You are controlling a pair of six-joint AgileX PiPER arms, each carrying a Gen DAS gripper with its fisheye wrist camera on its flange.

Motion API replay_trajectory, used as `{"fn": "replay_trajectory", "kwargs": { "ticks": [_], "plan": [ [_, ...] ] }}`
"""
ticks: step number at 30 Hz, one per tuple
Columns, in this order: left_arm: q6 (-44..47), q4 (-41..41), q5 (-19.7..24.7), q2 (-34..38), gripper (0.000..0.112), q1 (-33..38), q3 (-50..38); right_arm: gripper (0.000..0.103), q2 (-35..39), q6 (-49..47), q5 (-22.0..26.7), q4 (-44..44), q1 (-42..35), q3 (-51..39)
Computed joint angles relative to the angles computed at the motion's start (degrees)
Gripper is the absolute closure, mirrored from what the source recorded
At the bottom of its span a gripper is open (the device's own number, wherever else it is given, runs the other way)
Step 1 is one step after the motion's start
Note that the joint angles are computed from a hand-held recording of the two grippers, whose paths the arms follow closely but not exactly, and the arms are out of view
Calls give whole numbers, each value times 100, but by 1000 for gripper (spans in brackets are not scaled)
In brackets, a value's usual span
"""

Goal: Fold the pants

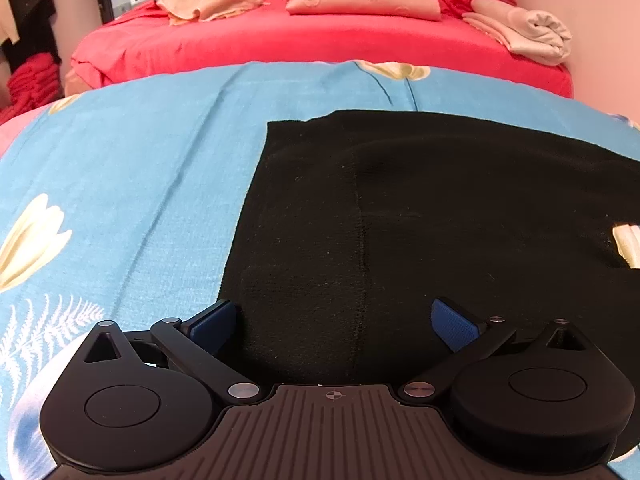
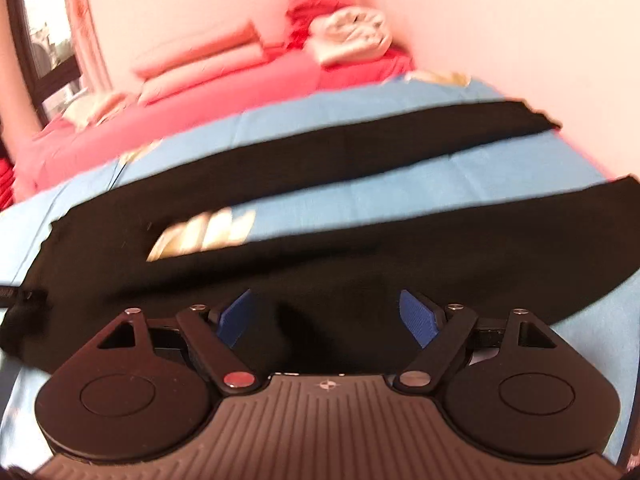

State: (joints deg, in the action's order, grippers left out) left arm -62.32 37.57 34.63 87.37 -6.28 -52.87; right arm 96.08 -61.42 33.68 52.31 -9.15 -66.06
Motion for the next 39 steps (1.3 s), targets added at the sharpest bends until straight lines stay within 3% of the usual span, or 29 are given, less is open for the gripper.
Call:
{"fn": "replay_trajectory", "kwargs": {
  "ticks": [5, 7, 8, 10, 12, 15, 17, 19, 20, 22, 25, 27, 32, 35, 36, 39],
  "plan": [
    [-180, 179, -67, -35, 9, -34, 95, 24, 470, 112, -412, -170, 235, -266],
    [-308, 280, -65, -50, 9, -76, 135, 45, 286, -284, -773, -182, 283, 29],
    [-352, 321, -66, -49, 9, -90, 145, 50, 221, -436, -826, -136, 270, 130],
    [-398, 361, -62, -62, 9, -110, 164, 66, 175, -232, -465, -309, 101, 70],
    [-438, 395, -87, -90, 9, -115, 203, 69, 60, 187, -166, -765, 0, -3],
    [-483, 446, -108, -111, 9, -121, 237, 69, -57, 602, 34, -1269, 2, -49],
    [-443, 416, -116, -122, 9, -111, 244, 63, -4, 952, 254, -1516, 8, -296],
    [-425, 407, -138, -137, 9, -99, 260, 40, 22, 731, 44, -1043, -66, -334],
    [-435, 417, -148, -147, 9, -98, 273, 37, 33, 677, -175, -857, -53, -326],
    [-499, 469, -148, -152, 9, -117, 290, 36, 214, 728, -469, -787, 28, -463],
    [-564, 523, -155, -156, 9, -136, 306, 42, 639, 1660, -539, -1861, 222, -857],
    [-616, 577, -186, -170, 9, -141, 339, 42, 672, 1459, -617, -1976, 206, -748],
    [-547, 532, -203, -165, 9, -118, 324, 44, 717, 1509, 163, -1830, -236, -1070],
    [-490, 480, -189, -163, 9, -108, 304, 36, 637, 1436, 380, -1338, -382, -1135],
    [-492, 480, -182, -156, 9, -108, 295, 28, 638, 1221, 323, -1005, -435, -1128],
    [-550, 528, -189, -149, 9, -119, 302, 24, 705, 1621, -391, -1317, -222, -1152]
  ]
}}
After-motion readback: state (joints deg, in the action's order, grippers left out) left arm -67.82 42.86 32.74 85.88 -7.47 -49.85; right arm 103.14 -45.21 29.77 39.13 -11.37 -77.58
